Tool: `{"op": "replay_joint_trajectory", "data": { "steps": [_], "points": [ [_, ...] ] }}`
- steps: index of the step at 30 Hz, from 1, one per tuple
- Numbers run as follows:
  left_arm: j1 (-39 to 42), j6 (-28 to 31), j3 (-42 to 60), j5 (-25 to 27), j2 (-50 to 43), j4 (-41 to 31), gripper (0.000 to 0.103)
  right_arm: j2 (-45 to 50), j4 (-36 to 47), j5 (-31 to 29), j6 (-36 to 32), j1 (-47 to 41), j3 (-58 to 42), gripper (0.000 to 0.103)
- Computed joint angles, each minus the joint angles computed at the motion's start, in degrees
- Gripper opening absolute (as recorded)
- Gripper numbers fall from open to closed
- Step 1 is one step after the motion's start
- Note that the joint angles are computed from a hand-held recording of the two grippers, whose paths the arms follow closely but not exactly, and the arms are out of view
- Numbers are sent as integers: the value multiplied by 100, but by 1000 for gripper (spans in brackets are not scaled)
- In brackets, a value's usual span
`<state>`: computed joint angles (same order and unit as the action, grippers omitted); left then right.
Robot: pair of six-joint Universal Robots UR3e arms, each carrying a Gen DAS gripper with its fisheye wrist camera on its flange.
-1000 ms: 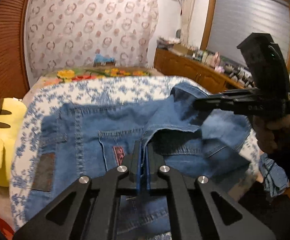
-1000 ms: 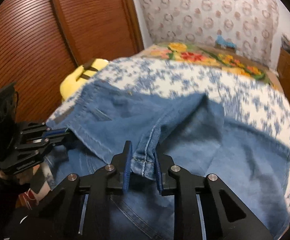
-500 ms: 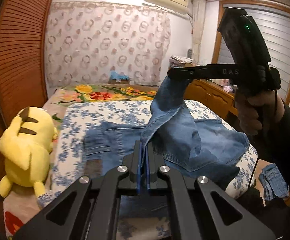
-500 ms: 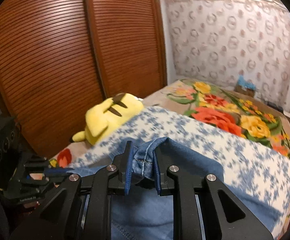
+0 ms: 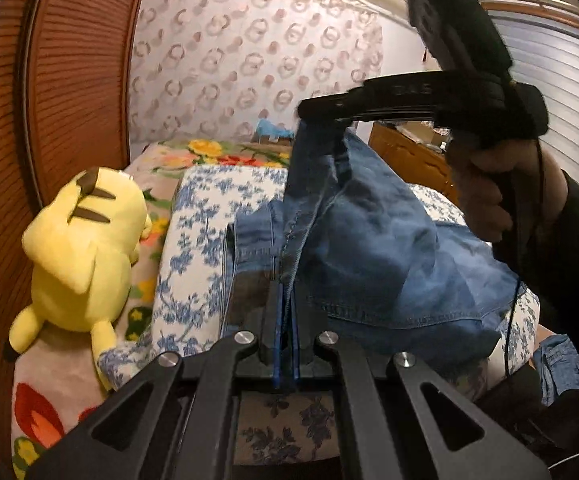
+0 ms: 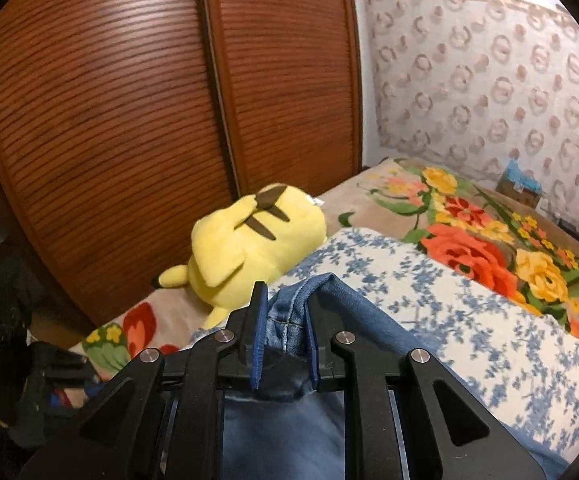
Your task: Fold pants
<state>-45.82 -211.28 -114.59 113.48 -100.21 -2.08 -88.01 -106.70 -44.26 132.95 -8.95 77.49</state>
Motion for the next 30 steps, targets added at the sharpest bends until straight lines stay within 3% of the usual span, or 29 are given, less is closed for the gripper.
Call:
{"op": "replay_joint_trajectory", "data": {
  "steps": [8,12,14,22,30],
  "points": [
    [164,-277,-229,-241,-42,-54,3,781,-773,-738,647,716,-102,19],
    [140,-304,-204,-198,-52,-174,15,763,-1083,-1069,628,804,71,43],
    [156,-289,-200,-232,-66,-159,25,662,-1026,-961,556,635,147,44],
    [106,-221,110,-193,-303,-213,27,354,-503,-653,-144,-618,195,48],
    [129,-244,462,-375,-722,-317,27,869,-223,-1065,-353,-1683,116,48]
  ]
}}
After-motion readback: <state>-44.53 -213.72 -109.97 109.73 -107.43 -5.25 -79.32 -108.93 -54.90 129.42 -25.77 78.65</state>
